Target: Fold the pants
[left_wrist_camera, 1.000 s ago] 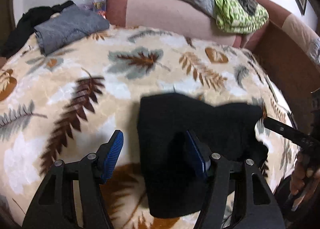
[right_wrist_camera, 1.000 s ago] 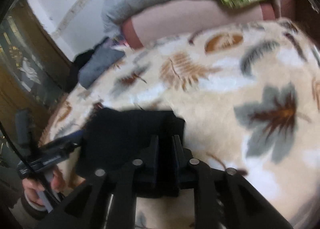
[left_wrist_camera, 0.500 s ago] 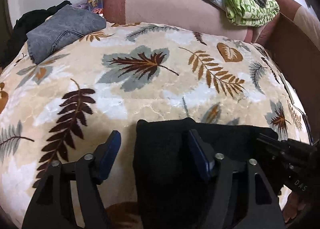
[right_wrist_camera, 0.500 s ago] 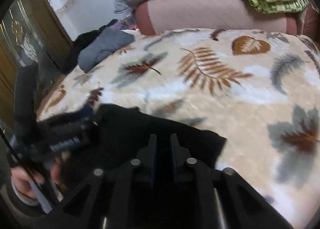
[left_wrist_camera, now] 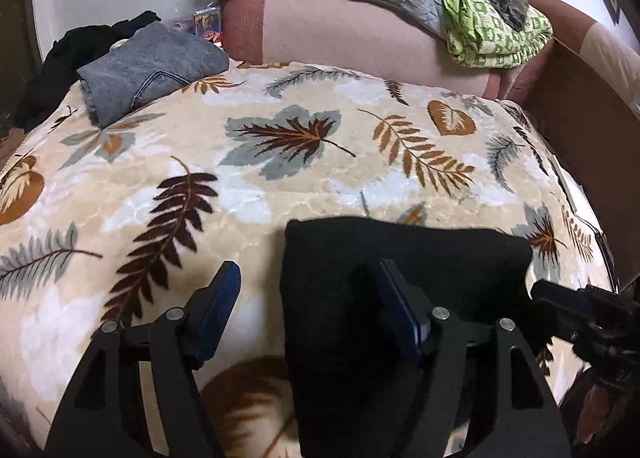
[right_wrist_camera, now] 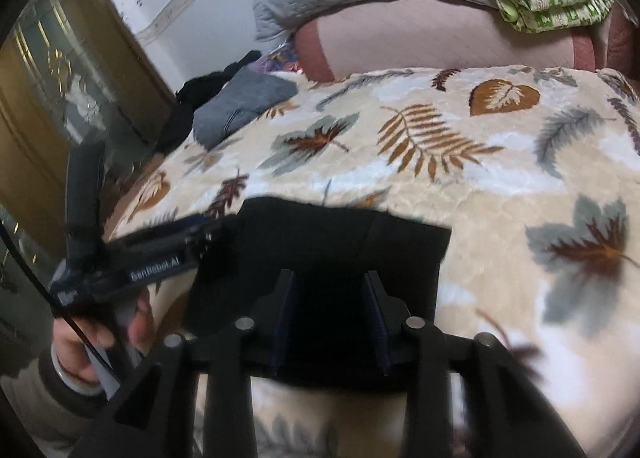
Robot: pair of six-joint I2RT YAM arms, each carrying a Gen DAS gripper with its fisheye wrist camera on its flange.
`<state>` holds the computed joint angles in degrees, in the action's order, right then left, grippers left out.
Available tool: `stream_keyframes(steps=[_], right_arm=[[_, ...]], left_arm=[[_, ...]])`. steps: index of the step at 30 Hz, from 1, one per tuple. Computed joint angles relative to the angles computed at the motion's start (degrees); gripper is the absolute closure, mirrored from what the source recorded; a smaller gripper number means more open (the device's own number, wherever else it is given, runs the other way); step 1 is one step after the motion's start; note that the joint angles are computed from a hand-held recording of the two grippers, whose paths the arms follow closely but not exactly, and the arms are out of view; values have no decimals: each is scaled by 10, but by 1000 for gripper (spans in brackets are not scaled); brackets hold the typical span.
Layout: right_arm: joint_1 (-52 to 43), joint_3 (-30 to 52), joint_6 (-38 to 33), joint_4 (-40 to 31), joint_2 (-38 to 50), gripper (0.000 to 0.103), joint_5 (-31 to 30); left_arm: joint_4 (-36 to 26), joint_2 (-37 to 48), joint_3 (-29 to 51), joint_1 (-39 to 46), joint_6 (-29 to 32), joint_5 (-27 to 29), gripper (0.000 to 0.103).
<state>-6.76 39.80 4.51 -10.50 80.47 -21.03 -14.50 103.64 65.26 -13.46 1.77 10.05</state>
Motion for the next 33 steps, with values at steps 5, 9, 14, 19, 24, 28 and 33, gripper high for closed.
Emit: stream_keyframes(steps=[5, 9, 14, 19, 24, 28, 33], right_arm=[[2, -41, 7, 13, -12, 67, 6], [0, -58, 7, 13, -16, 67, 7], [8, -77, 13, 26, -21, 67, 18], [11, -78, 13, 13, -38, 67, 23], [6, -65, 21, -13, -74, 61, 17], [13, -54, 31, -10, -73, 57, 32], [15, -45, 37, -3, -66, 53, 55]], left_arm=[[6, -29, -40, -6, -2, -6, 33], [14, -40, -67, -12, -9, -9, 33], [27, -38, -88, -20, -17, -9, 32], [32, -48, -98, -21, -27, -13, 30], [22, -66, -101, -21, -24, -24, 30], [16, -74, -103, -19, -24, -27, 30], [10, -76, -98, -8, -27, -20, 30]])
